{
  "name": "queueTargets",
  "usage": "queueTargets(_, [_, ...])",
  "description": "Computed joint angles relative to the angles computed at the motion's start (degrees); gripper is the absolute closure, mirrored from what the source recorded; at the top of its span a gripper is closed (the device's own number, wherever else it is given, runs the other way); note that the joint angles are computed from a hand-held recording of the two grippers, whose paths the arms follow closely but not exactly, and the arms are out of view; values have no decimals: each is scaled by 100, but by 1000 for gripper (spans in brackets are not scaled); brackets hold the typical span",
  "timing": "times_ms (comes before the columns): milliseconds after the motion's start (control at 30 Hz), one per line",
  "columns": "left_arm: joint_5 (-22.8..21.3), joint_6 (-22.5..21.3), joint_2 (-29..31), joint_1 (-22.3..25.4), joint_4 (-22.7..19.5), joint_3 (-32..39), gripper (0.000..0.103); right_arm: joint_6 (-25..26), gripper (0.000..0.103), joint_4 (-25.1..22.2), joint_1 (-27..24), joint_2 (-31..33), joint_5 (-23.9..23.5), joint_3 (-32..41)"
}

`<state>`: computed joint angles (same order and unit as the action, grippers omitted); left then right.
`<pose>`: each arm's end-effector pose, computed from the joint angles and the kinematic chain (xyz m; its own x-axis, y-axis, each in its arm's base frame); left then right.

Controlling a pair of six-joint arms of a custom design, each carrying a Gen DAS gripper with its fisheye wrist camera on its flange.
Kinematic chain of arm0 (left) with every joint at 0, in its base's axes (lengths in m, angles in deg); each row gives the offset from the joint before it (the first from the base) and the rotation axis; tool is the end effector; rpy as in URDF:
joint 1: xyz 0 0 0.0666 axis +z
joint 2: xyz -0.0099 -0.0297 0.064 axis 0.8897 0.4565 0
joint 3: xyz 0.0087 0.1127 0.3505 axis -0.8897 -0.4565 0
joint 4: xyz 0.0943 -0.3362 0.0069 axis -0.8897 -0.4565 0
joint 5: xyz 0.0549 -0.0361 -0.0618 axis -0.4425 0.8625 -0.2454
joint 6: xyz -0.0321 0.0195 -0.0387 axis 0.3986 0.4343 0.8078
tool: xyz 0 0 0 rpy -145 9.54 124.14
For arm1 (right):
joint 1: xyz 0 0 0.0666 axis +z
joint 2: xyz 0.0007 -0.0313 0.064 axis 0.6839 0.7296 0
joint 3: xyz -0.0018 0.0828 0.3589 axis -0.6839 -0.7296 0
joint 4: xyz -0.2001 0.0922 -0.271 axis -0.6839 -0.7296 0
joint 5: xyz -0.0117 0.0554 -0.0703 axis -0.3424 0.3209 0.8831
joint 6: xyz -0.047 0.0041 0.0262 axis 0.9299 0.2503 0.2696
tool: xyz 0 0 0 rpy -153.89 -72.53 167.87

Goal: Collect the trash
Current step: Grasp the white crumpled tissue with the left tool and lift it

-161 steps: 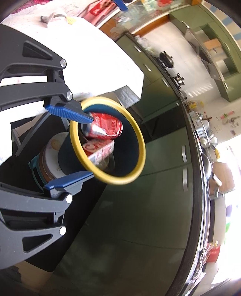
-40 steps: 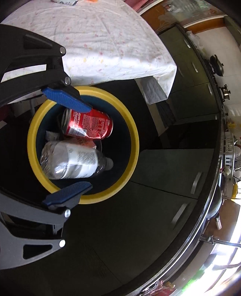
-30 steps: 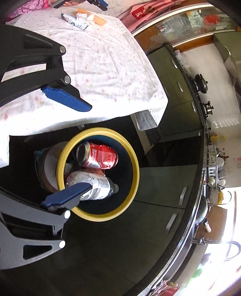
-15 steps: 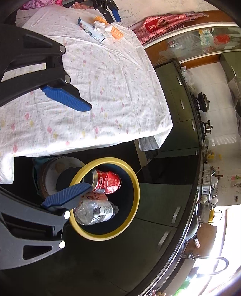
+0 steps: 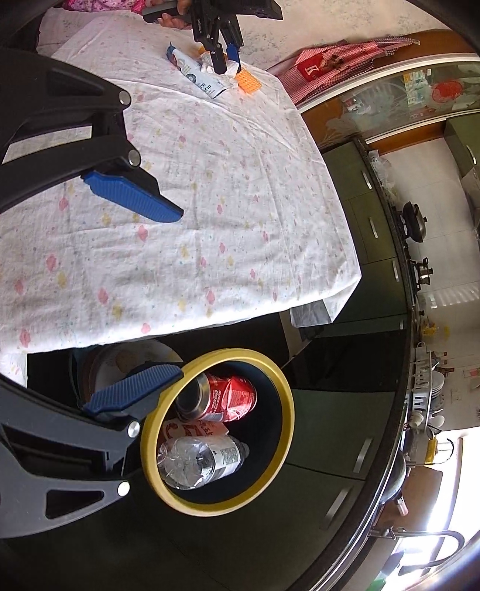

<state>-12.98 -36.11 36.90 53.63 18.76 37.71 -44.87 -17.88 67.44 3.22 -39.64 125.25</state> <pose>0.5476 -0.1018 0.3911 -0.5655 0.5346 -0.6281 0.6863 0.7274 0.0013 0.3662 0.1546 0.3782 -0.7048 0.1989 -0.6810 0.1248 0.9797 0.1571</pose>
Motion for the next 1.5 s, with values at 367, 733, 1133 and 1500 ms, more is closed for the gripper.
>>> queueTargets(367, [226,-18,185,121,-501,290,71,21,28,12,30,146,-92,66])
queueTargets(733, [46,66,332,143,-639,535,70,-10,28,26,3,127,-115,12])
queueTargets(1133, [-127,-65,513,104,-852,753,69,11,28,2,13,209,-180,45])
queueTargets(1500, [-437,-80,321,-29,-605,528,95,12,28,9,31,187,-151,53])
